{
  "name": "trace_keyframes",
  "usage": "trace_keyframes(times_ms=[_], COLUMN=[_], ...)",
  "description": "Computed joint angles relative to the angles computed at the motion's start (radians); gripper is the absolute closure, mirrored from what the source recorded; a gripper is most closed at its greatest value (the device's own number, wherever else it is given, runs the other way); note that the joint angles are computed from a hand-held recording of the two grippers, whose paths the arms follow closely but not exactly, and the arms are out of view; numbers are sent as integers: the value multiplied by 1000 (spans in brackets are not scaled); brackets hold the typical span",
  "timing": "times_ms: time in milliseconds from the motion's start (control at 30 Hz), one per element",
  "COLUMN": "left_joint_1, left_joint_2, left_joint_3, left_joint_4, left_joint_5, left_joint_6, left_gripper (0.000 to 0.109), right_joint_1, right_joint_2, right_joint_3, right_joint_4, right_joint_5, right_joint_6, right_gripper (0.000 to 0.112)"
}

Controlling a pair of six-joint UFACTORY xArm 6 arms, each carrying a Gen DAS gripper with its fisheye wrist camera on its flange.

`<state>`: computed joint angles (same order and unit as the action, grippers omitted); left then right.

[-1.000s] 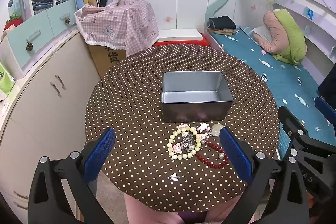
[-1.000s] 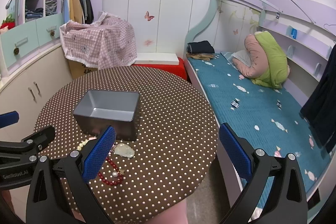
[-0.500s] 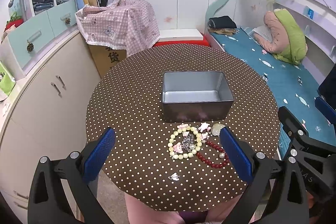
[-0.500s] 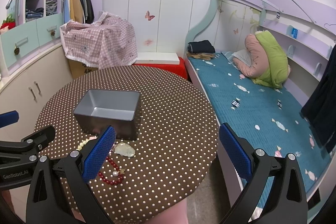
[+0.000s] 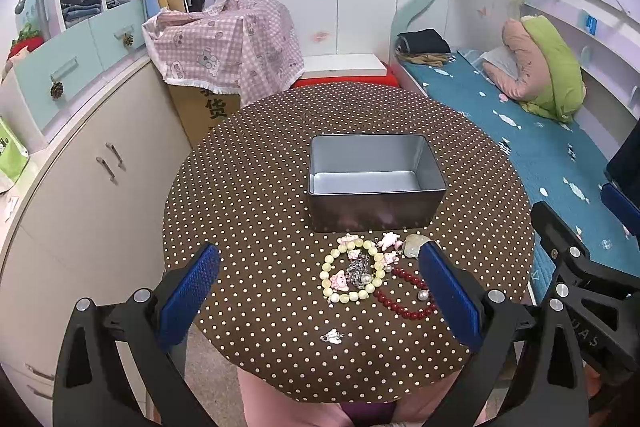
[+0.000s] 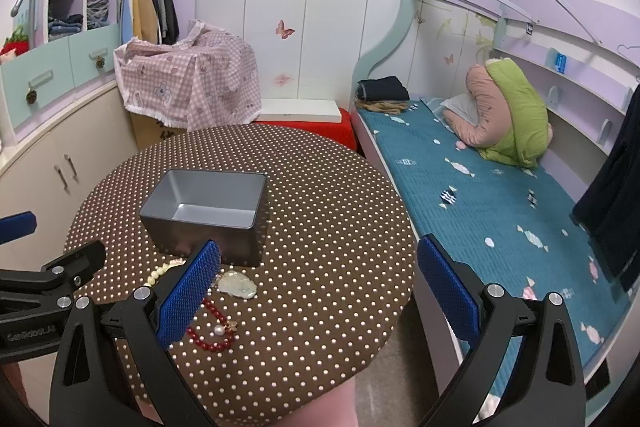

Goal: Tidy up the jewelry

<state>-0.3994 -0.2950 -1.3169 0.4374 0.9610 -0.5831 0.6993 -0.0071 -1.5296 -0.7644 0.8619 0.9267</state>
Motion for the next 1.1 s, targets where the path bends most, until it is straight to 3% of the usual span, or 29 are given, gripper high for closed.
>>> trace_keyframes(times_ms=[767,1100], left_joint_1=[-1,22], left_joint_2=[-5,-3], left_joint_3=[9,32], left_joint_4=[1,-70], left_joint_5=[-20,-9], left_joint_6=[5,65], left_gripper=[12,12], right_joint_1=[0,-11], right_joint_2=[2,10], right_joint_3=[-1,11], right_joint_4=[8,87], right_joint_5=[0,-28], right_joint_6=[-5,-71], right_gripper=[16,16])
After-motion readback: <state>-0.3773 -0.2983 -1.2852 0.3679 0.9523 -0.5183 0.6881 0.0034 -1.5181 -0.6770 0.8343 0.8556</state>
